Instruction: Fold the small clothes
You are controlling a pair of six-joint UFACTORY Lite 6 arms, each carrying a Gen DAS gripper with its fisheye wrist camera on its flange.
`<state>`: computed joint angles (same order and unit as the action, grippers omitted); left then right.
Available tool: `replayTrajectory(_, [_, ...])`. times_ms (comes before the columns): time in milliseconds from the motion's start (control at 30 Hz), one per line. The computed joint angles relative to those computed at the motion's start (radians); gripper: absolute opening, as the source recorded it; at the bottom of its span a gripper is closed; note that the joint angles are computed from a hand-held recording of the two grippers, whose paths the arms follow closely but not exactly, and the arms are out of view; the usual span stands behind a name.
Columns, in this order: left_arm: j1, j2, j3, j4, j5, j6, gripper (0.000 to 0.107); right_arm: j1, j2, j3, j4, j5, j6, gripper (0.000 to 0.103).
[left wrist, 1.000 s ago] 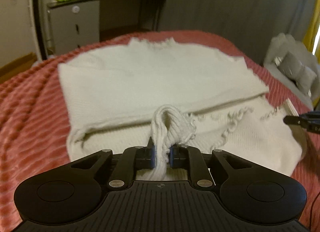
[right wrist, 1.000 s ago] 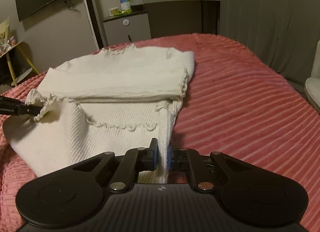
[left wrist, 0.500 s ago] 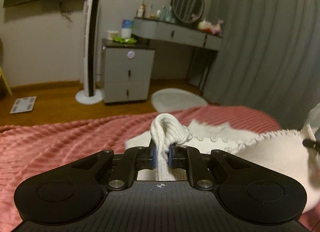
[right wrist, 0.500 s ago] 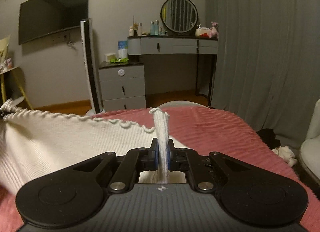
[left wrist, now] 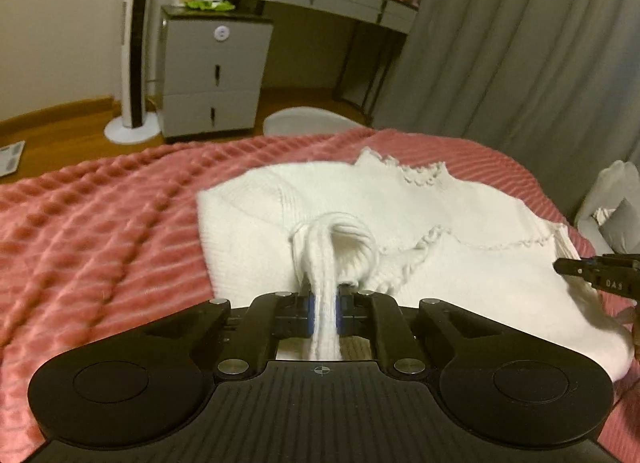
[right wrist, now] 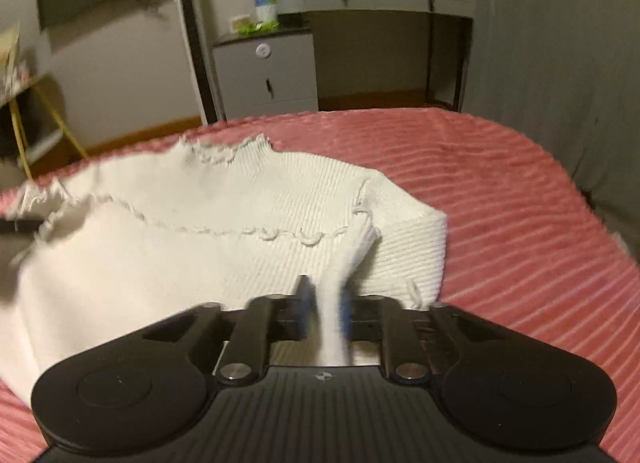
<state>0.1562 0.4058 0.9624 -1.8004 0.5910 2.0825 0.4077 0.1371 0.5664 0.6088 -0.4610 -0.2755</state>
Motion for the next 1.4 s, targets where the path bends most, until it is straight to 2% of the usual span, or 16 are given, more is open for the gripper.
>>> replayTrajectory(200, [-0.033, -0.072, -0.024, -0.33, 0.033, 0.303, 0.01, 0.097, -0.035, 0.056, 0.336, -0.196, -0.433, 0.006])
replayTrajectory(333, [-0.124, 0.037, 0.163, -0.554, -0.095, 0.377, 0.012, 0.046, 0.108, 0.256, 0.384, -0.27, -0.502, 0.006])
replayTrajectory(367, [-0.148, 0.073, 0.214, -0.59, -0.155, 0.383, 0.024, 0.029, 0.156, 0.306, 0.367, -0.279, -0.489, 0.007])
replayTrajectory(433, [-0.181, 0.117, 0.279, -0.585, -0.26, 0.352, 0.029, 0.01, 0.2, 0.358, 0.387, -0.271, -0.451, 0.021])
replayTrajectory(500, [-0.162, 0.073, 0.2, -0.55, -0.21, 0.353, 0.034, 0.011, 0.15, 0.296, 0.361, -0.269, -0.351, 0.021])
replayTrajectory(567, [-0.115, -0.004, 0.069, -0.466, -0.138, 0.356, 0.055, 0.021, 0.043, 0.175, 0.323, -0.221, -0.279, 0.022])
replayTrajectory(633, [-0.054, -0.063, -0.059, -0.377, -0.063, 0.339, 0.058, 0.066, -0.103, -0.011, 0.273, -0.208, -0.197, 0.036])
replayTrajectory(800, [0.043, -0.116, -0.212, -0.203, -0.03, 0.287, 0.059, 0.264, -0.398, -0.373, 0.367, -0.191, -0.087, 0.042])
replayTrajectory(867, [0.068, -0.163, -0.275, -0.206, -0.007, 0.32, 0.059, 0.302, -0.404, -0.409, 0.392, -0.199, -0.064, 0.042])
replayTrajectory(967, [0.092, -0.186, -0.271, -0.097, 0.008, 0.162, 0.059, 0.267, -0.36, -0.398, 0.312, -0.191, 0.03, 0.041])
replayTrajectory(1000, [0.098, -0.189, -0.268, -0.069, 0.012, 0.118, 0.059, 0.236, -0.335, -0.381, 0.26, -0.18, 0.074, 0.037])
replayTrajectory(1033, [0.104, -0.195, -0.273, -0.055, 0.014, 0.09, 0.058, 0.21, -0.312, -0.362, 0.22, -0.165, 0.106, 0.021])
replayTrajectory(1100, [0.1, -0.169, -0.232, -0.009, 0.005, -0.006, 0.055, 0.202, -0.273, -0.329, 0.216, -0.148, 0.091, 0.008])
replayTrajectory(1200, [0.12, -0.164, -0.208, 0.068, 0.005, -0.139, 0.041, 0.237, -0.287, -0.314, 0.307, -0.152, 0.02, 0.006])
replayTrajectory(1267, [0.128, -0.169, -0.206, 0.077, -0.008, -0.164, 0.024, 0.311, -0.33, -0.336, 0.464, -0.204, -0.087, 0.006])
replayTrajectory(1400, [0.143, -0.157, -0.194, 0.118, -0.026, -0.178, 0.015, 0.312, -0.387, -0.409, 0.537, -0.225, -0.099, 0.006])
